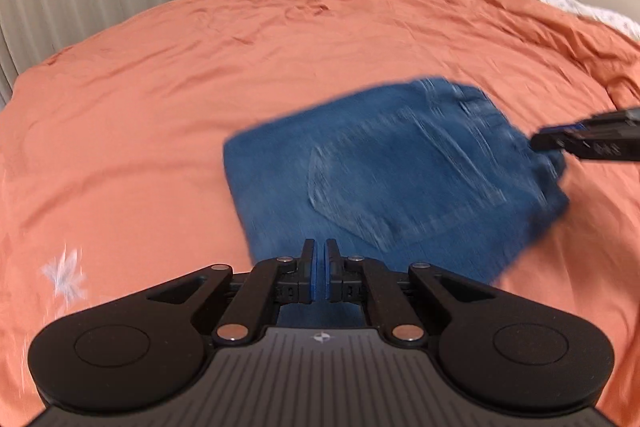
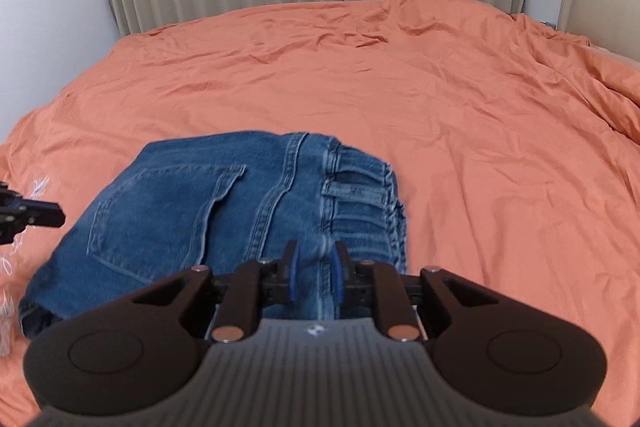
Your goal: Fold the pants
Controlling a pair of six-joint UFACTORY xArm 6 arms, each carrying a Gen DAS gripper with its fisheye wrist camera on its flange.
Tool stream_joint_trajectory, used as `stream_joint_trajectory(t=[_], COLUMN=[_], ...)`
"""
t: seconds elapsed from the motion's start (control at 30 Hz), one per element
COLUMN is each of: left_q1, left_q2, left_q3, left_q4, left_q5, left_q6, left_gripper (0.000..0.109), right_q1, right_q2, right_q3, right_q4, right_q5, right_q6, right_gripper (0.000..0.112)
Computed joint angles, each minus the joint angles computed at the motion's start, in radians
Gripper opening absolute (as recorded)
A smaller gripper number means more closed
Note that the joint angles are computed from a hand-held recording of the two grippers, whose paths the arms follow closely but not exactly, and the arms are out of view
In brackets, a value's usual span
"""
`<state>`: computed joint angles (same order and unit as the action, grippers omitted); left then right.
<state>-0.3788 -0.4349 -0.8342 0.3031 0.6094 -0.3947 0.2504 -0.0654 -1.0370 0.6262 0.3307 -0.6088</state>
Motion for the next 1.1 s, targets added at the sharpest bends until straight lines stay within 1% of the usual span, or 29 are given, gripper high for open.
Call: stream_joint_trajectory(t=[0.13, 0.2, 0.27, 0.33, 0.37, 0.43, 0.57, 0.6, 0.67, 0.7, 0.73, 0.77, 0.8, 0.83, 0.87, 0.9, 0.93, 1.03, 1.1], left_q1=[-0.045, -0.047, -0.034, -0.019, -0.015, -0.018, -0.029, -0.036, -0.044, -0.048, -0.05, -0.049, -0.044, -0.036, -0.021, -0.001, 0.025, 0.103, 0.14], left_q2=[-0.029, -0.034, -0.042, -0.05, -0.051, -0.048, -0.041, -0.041, -0.04, -0.043, -0.037, -0.035, -0.039, -0.046, -0.051, -0.061, -0.062, -0.036, -0.007], left_q3=[0.055, 0.08, 0.115, 0.137, 0.139, 0.122, 0.091, 0.089, 0.074, 0.073, 0.063, 0.058, 0.06, 0.064, 0.069, 0.082, 0.089, 0.103, 0.111], left_q4=[0.057, 0.016, -0.014, -0.04, -0.051, -0.043, -0.017, -0.005, 0.01, 0.018, 0.027, 0.03, 0.025, 0.019, 0.013, -0.009, -0.057, -0.298, -0.419], left_q5=[0.054, 0.079, 0.066, 0.037, 0.035, 0.059, 0.101, 0.109, 0.131, 0.137, 0.142, 0.144, 0.135, 0.119, 0.091, 0.053, 0.017, -0.077, -0.137], left_q6=[-0.063, -0.062, -0.082, -0.093, -0.104, -0.103, -0.118, -0.134, -0.139, -0.144, -0.154, -0.163, -0.169, -0.177, -0.189, -0.191, -0.172, -0.066, -0.021], left_gripper=[0.005, 0.005, 0.005, 0.005, 0.005, 0.005, 0.005, 0.005, 0.006, 0.007, 0.011, 0.018, 0.024, 0.043, 0.06, 0.063, 0.064, 0.064, 0.065], right_q1=[0.012, 0.015, 0.016, 0.018, 0.022, 0.026, 0.023, 0.021, 0.01, 0.002, -0.005, -0.011, -0.016, -0.022, -0.035, -0.053, -0.075, -0.13, -0.153], right_q2=[-0.006, 0.004, 0.014, 0.024, 0.03, 0.036, 0.037, 0.034, 0.02, 0.01, -0.002, -0.012, -0.021, -0.031, -0.032, -0.027, -0.016, 0.03, 0.06], right_q3=[0.067, 0.084, 0.101, 0.113, 0.12, 0.122, 0.111, 0.105, 0.094, 0.088, 0.087, 0.089, 0.096, 0.106, 0.101, 0.091, 0.078, 0.032, 0.011], right_q4=[-0.024, 0.005, 0.014, 0.057, 0.068, 0.083, 0.025, 0.022, 0.039, 0.065, 0.093, 0.089, 0.062, 0.061, 0.083, 0.097, 0.112, 0.2, 0.269], right_q5=[-0.052, -0.069, -0.085, -0.091, -0.105, -0.124, -0.118, -0.108, -0.074, -0.051, -0.036, -0.038, -0.052, -0.06, -0.044, -0.014, 0.021, 0.121, 0.168], right_q6=[0.039, 0.02, 0.032, 0.026, 0.013, 0.012, 0.055, 0.06, 0.051, 0.033, 0.018, 0.029, 0.06, 0.068, 0.062, 0.071, 0.088, 0.115, 0.109], right_gripper=[0.013, 0.013, 0.013, 0.013, 0.013, 0.013, 0.014, 0.015, 0.022, 0.03, 0.045, 0.053, 0.066, 0.069, 0.07, 0.074, 0.075, 0.075, 0.076])
